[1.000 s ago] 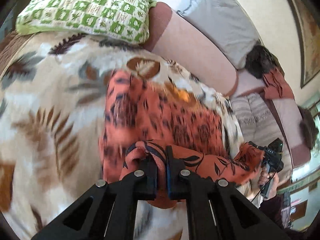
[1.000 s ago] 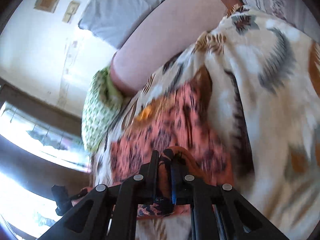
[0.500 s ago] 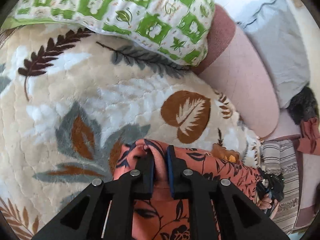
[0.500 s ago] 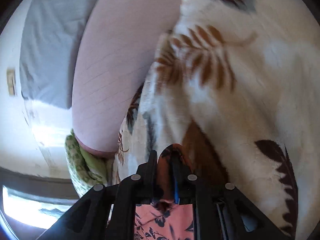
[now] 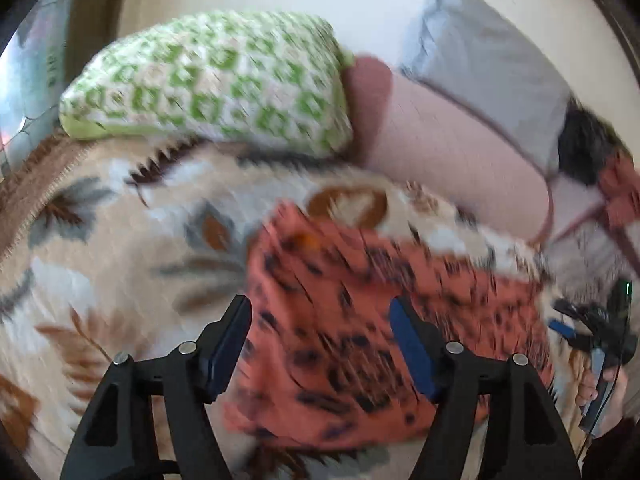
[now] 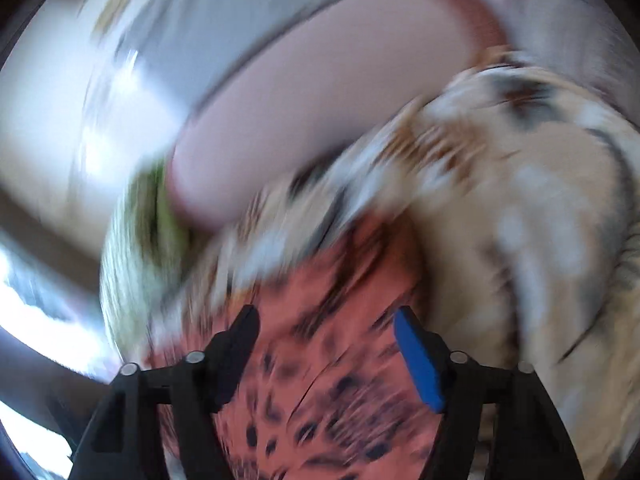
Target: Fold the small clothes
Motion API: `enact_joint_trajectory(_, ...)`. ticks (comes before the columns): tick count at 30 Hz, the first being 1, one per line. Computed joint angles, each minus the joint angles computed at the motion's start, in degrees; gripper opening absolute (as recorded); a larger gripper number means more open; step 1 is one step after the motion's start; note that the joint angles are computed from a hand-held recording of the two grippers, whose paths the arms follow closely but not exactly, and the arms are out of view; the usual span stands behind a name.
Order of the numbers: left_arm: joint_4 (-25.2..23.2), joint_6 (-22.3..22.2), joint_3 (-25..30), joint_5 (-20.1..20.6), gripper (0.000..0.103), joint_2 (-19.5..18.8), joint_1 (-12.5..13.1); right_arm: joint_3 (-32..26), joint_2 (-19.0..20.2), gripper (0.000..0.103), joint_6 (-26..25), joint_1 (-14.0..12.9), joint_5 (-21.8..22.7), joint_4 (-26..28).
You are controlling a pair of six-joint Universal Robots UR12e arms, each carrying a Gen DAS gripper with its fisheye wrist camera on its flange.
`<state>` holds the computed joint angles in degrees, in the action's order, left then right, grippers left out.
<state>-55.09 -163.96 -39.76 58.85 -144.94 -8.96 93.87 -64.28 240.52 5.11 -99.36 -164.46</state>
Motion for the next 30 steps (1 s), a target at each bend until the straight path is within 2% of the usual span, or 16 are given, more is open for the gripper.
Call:
enact_joint_trajectory(2, -9.14, 2.87, 3.06, 1.91, 0.072, -1.18, -0.90, -4.99, 2.98, 0.064, -3.27, 1.21, 3.05, 5.11)
enact_joint_trajectory(3, -12.64, 3.89, 4.13, 1.29, 0.072, -1.82, -1.08, -9.48, 5.70, 0.061, -6.03, 1.99, 5.13, 9.60)
enact_joint_trajectory(4, -13.74, 4.67, 4.80, 0.67, 0.072, -2.23, -1.02, -12.80, 7.79, 0.059, -7.93, 2.56, 5.89, 12.62)
enact_joint_trajectory(6, -11.05, 4.64, 4.23, 3.56, 0.072, -2.29, -1.22, -18.41, 11.50, 0.059, -10.34, 3.31, 6.69, 17.19)
enact_joint_trajectory(7, -12.07, 3.93, 5.25, 4.04, 0.072, -2.90, -1.15, -20.97, 13.20, 0.059, -10.86, 3.39, 6.70, 18.96)
enact_joint_trajectory(8, -15.49, 2.75, 7.99, 2.12, 0.072, -4.29, -0.75, -24.09, 14.98, 0.059, -11.61, 3.74, 4.61, 21.70)
enact_joint_trajectory(9, -16.99, 2.05, 9.37, 1.05, 0.072, -5.01, -0.56, -27.70, 16.98, 0.059, -13.22, 3.94, 1.22, 24.24)
enact_joint_trajectory(10, -18.20, 1.66, 10.89, 0.57, 0.072, -5.81, -0.46, -30.25, 18.47, 0.059, -14.28, 3.77, -0.05, 25.39)
enact_joint_trajectory(12, -16.76, 2.05, 10.19, 0.57, 0.072, -5.53, -0.48, -35.61, 21.43, 0.059, -14.17, 2.76, -1.48, 28.24)
enact_joint_trajectory(14, -15.22, 2.70, 10.26, 1.50, 0.072, -5.63, -0.74, -38.14, 22.93, 0.059, -12.58, 1.97, -3.56, 27.53)
enact_joint_trajectory(16, -14.68, 2.06, 10.74, 1.29, 0.072, -5.96, -0.75, -36.83, 22.30, 0.060, -10.28, 1.44, -7.13, 21.86)
enact_joint_trajectory(19, -14.03, 0.60, 10.59, 0.58, 0.072, -6.00, -0.69, -33.24, 20.06, 0.060, -9.06, 1.58, -9.12, 16.67)
enact_joint_trajectory(21, -12.86, -0.52, 11.02, 1.25, 0.072, -6.33, -0.68, -29.99, 18.13, 0.060, -9.48, 1.74, -10.64, 15.93)
enact_joint_trajectory(25, -12.71, -1.57, 11.05, 1.76, 0.072, -6.37, -0.40, -20.96, 12.97, 0.060, -6.55, 1.13, -10.04, 16.26)
enact_joint_trajectory(28, -12.50, 2.69, 9.91, 7.22, 0.072, -5.85, -1.35, -13.21, 9.06, 0.059, 0.09, 0.35, -8.22, 17.55)
enact_joint_trajectory(30, -11.62, 6.48, 9.02, 11.40, 0.072, -5.53, -2.22, -9.28, 7.37, 0.057, 1.36, -0.26, -5.34, 13.71)
